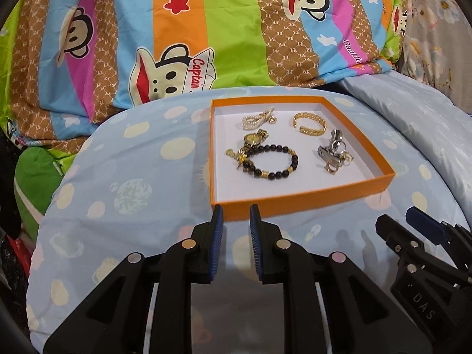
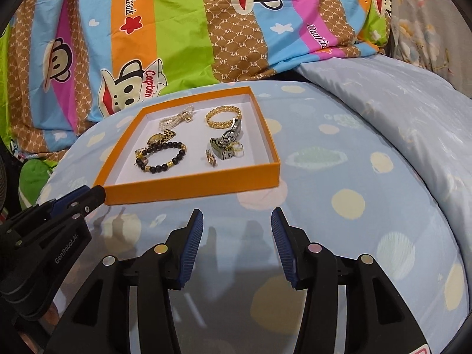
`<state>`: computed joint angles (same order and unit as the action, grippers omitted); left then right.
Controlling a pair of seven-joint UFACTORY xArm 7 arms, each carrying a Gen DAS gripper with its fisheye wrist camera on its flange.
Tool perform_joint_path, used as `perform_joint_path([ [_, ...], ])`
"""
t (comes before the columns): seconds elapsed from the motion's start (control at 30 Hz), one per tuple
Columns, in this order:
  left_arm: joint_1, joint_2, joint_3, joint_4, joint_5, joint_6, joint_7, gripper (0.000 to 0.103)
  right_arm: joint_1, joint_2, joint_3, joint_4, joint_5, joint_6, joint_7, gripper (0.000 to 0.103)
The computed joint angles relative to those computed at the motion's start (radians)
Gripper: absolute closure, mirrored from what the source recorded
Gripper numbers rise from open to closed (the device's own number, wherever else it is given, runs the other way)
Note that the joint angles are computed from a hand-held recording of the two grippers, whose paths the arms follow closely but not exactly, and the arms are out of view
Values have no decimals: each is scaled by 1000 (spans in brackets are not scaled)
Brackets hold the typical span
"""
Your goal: Organize jewelry
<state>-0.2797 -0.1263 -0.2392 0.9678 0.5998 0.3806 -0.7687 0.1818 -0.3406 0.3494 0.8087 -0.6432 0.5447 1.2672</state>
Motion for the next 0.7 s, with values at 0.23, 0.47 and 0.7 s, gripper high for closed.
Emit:
perform_joint_path([
  [0.23,16,-60,-17,-76,-2,-3,-26,80,8,-51,50,-25,-20,81,64,37],
  [0.47,45,-101,-52,-118,20,3,-74,55,28,-73,61,-35,-9,131,77,26],
  [0.7,64,-115,-82,-118,86,22,-126,43,48,-52,55,-14,-23,167,68,21],
])
